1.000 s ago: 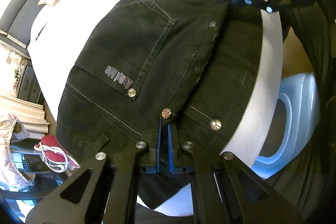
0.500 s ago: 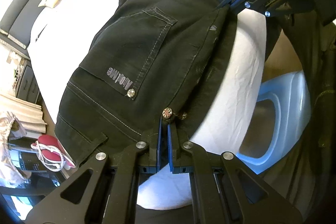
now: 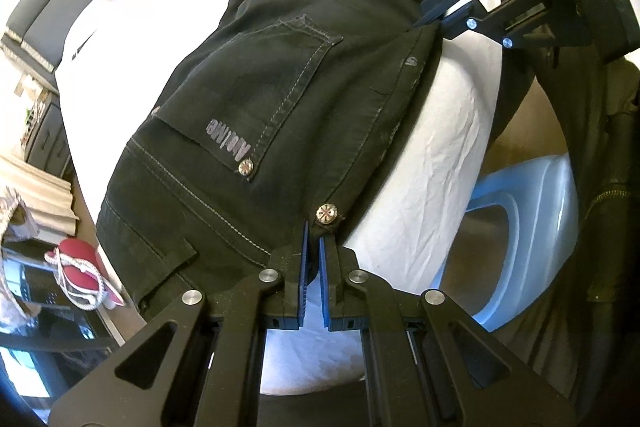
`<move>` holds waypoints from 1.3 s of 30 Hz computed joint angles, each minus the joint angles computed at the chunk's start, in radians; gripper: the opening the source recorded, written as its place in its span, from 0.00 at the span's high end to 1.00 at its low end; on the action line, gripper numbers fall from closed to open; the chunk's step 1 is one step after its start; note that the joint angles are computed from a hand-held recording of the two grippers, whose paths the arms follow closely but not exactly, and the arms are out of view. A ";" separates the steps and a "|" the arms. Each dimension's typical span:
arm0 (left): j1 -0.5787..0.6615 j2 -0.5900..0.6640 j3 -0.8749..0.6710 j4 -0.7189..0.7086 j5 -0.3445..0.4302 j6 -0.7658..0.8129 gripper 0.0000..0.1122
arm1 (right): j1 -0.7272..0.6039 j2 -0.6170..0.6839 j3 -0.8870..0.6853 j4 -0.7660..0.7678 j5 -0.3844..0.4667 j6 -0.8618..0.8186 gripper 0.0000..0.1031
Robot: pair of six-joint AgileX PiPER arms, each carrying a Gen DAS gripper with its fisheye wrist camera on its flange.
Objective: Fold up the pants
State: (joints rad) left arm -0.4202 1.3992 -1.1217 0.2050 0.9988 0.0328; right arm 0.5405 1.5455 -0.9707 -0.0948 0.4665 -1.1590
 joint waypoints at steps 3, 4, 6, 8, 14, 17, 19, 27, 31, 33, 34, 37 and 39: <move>0.001 -0.005 0.018 0.008 -0.023 -0.044 0.95 | 0.008 -0.004 0.013 -0.033 -0.013 0.027 0.95; 0.008 -0.006 0.025 0.003 -0.036 -0.054 0.95 | 0.012 0.000 0.015 -0.048 -0.016 0.040 0.95; 0.015 -0.011 0.024 -0.003 -0.036 -0.063 0.94 | 0.023 0.011 0.019 -0.080 -0.025 0.072 0.94; 0.029 -0.016 -0.009 -0.029 0.009 -0.060 0.92 | 0.027 0.017 0.021 -0.087 -0.030 0.092 0.93; 0.127 -0.063 -0.158 -0.130 0.203 0.025 0.90 | 0.013 0.012 0.022 -0.046 -0.029 0.102 0.93; 0.203 -0.035 -0.263 -0.233 0.163 -0.002 0.90 | 0.014 0.011 0.026 -0.057 -0.034 0.128 0.93; 0.228 0.024 -0.309 -0.332 0.078 -0.025 0.90 | 0.014 0.008 0.025 -0.065 -0.032 0.145 0.93; 0.134 0.353 -0.329 -0.321 -0.106 -0.197 0.90 | -0.009 0.002 0.030 -0.035 -0.052 0.241 0.90; 0.162 0.338 -0.318 -0.372 -0.112 -0.207 0.90 | -0.115 -0.029 -0.013 0.245 0.022 0.078 0.61; 0.163 0.344 -0.330 -0.366 -0.106 -0.217 0.90 | -0.236 0.004 -0.157 0.445 0.218 0.053 0.42; 0.160 0.346 -0.336 -0.358 -0.106 -0.232 0.90 | -0.310 0.039 -0.241 0.545 0.318 0.032 0.42; 0.154 0.356 -0.359 -0.338 -0.095 -0.272 0.90 | -0.475 0.210 -0.541 0.673 0.495 0.174 0.41; 0.152 0.325 -0.289 -0.342 -0.132 -0.284 0.90 | -0.524 0.330 -0.741 0.674 0.521 0.337 0.40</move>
State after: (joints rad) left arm -0.2677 1.7242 -1.4105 -0.1374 0.8670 -0.2512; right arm 0.0166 1.8759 -1.7115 0.5790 0.9877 -0.8216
